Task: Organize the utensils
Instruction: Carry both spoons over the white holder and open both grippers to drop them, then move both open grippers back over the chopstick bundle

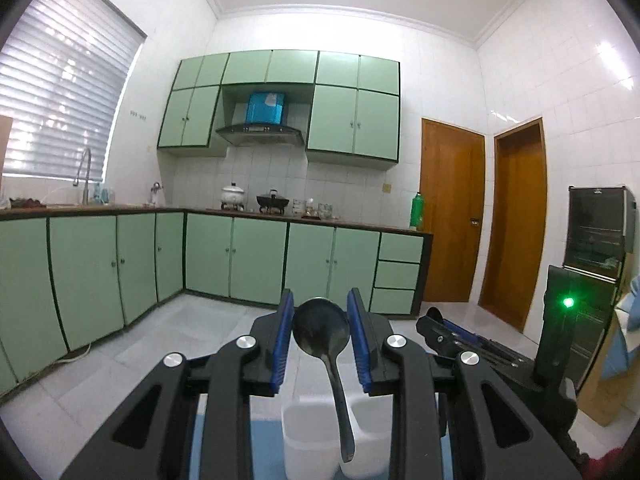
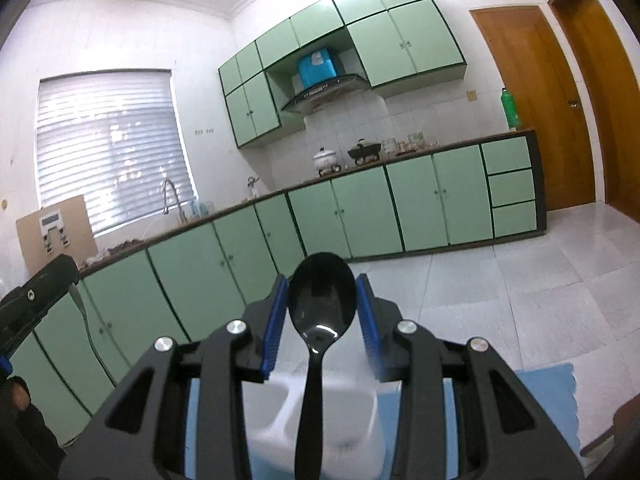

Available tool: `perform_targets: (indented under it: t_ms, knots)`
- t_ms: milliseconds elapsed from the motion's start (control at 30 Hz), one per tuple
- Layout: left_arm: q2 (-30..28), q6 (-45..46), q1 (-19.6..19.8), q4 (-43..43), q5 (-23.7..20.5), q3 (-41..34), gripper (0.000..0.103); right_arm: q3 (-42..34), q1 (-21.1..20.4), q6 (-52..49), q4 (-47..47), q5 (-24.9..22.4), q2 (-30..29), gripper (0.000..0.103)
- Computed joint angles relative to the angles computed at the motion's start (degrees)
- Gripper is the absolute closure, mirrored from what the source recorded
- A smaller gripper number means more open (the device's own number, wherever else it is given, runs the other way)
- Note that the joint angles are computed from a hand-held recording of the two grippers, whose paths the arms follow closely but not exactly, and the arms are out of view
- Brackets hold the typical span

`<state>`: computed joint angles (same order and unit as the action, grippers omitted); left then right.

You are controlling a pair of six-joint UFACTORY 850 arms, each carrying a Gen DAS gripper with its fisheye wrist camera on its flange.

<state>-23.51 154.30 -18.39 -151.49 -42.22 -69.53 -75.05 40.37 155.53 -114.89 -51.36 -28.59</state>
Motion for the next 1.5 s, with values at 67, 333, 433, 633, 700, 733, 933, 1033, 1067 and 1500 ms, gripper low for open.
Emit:
perform_targets:
  t_ms: [67,333,433,633,700,733,933,1033,1067,1500]
  knots:
    - [-2.81,-0.52,-0.66,-0.62,1.28,-3.62,0.076,-1.79,-1.61,0.74,-0.88,0.32,-1.56,0.070]
    - [-12.17,-5.82,-2.17,4.38,10.78,-14.79,0.076,-7.58,-4.78,-1.53,2.07,5.39,-7.74,0.070]
    - [-13.98,-6.54,-2.45,5.18,13.28,-16.26,0.075,-7.38,-4.27,-0.71,2.26,6.52,-8.30,0.067]
    - [-12.52,-4.81,-2.40,3.81,13.54,-13.42,0.073,-5.43,-2.71,-2.54,5.22,5.41,-7.12,0.050]
    - [-11.32,-5.01,-2.16,3.70,13.33,-11.95,0.071,-3.89,-2.04,-2.17,6.62,4.64,-5.84,0.047]
    - [-10.22,-4.58,-2.01,3.08,13.27,-10.49,0.069,-3.00,-1.65,-1.83,7.47,4.22,-5.15,0.044]
    - [-3.47,0.55,-1.38,-2.45,14.79,-0.72,0.047,3.44,2.97,-2.33,15.98,1.07,-0.75,0.029]
    - [-0.40,-1.07,-0.73,-1.45,17.21,4.71,0.036,5.10,6.60,-7.01,22.57,-0.29,-0.24,0.018]
    - [0.54,-1.93,-0.49,-0.37,18.26,6.72,0.033,5.45,7.62,-8.09,24.14,-0.31,-0.29,0.017]
    - [8.46,17.81,-0.92,-14.28,25.36,25.10,0.018,0.82,20.77,-21.06,48.81,2.73,-6.91,0.011]
